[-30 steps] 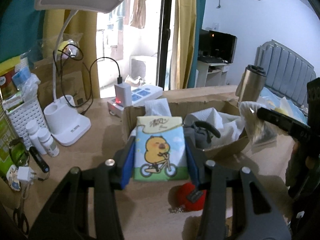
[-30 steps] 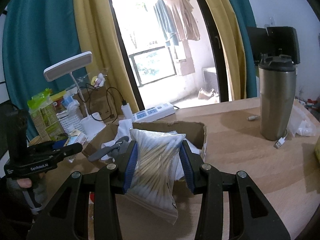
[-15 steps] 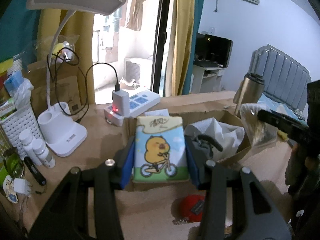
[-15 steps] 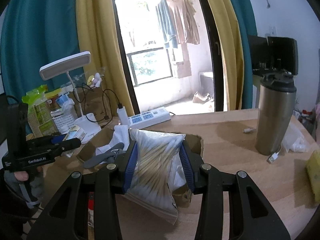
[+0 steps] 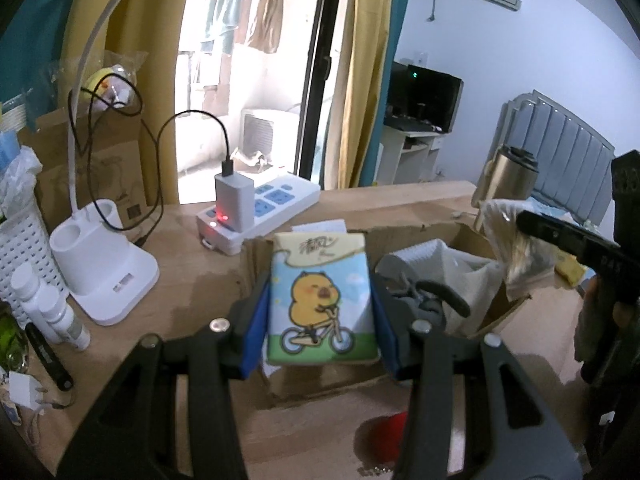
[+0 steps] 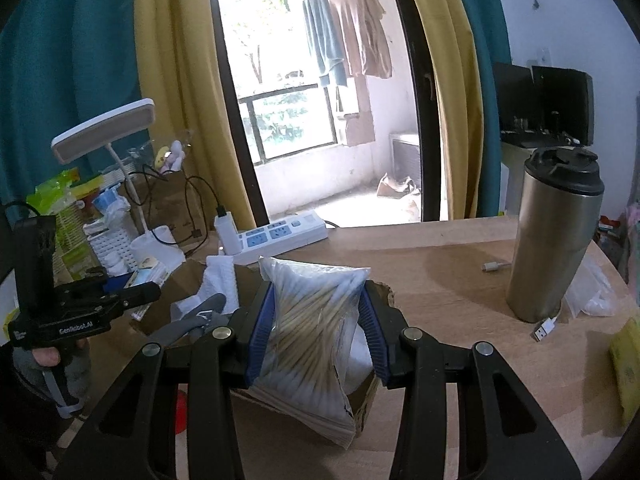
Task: Organize soft objects
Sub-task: 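Lower both items into the box and open both grippers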
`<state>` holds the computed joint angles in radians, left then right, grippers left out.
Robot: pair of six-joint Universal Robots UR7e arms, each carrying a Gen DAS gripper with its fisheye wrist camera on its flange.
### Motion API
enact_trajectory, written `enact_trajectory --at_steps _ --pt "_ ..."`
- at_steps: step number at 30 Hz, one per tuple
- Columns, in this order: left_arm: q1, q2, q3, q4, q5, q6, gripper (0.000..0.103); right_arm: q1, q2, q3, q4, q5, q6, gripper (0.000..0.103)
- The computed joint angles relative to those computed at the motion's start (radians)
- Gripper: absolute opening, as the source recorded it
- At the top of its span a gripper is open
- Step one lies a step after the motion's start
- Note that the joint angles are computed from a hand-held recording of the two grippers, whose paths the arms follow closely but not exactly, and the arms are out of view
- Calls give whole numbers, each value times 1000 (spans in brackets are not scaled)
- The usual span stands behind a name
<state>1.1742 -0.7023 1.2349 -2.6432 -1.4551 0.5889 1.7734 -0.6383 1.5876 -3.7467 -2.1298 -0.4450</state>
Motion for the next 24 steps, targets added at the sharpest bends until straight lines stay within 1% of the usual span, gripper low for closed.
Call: enact_trajectory --at_steps 4,12,16,18,19,21,24 --pt "2 18 -14 18 8 -5 48 -10 11 -18 12 -7 6 45" --pt "3 31 -13 48 28 -4 48 -24 42 -67 91 -67 23 45" --pt "5 35 -17 49 30 -10 49 -25 59 -87 104 -96 10 45" --pt "7 38 -22 56 31 -15 49 -27 70 -102 133 -116 12 45" --pt "7 38 -23 55 30 -13 49 -26 75 -106 141 -124 6 45" --pt "6 36 -19 53 33 -8 49 -18 101 -132 119 -154 -45 45" --pt "5 36 -12 42 35 12 50 -17 112 -142 135 -155 -54 45"
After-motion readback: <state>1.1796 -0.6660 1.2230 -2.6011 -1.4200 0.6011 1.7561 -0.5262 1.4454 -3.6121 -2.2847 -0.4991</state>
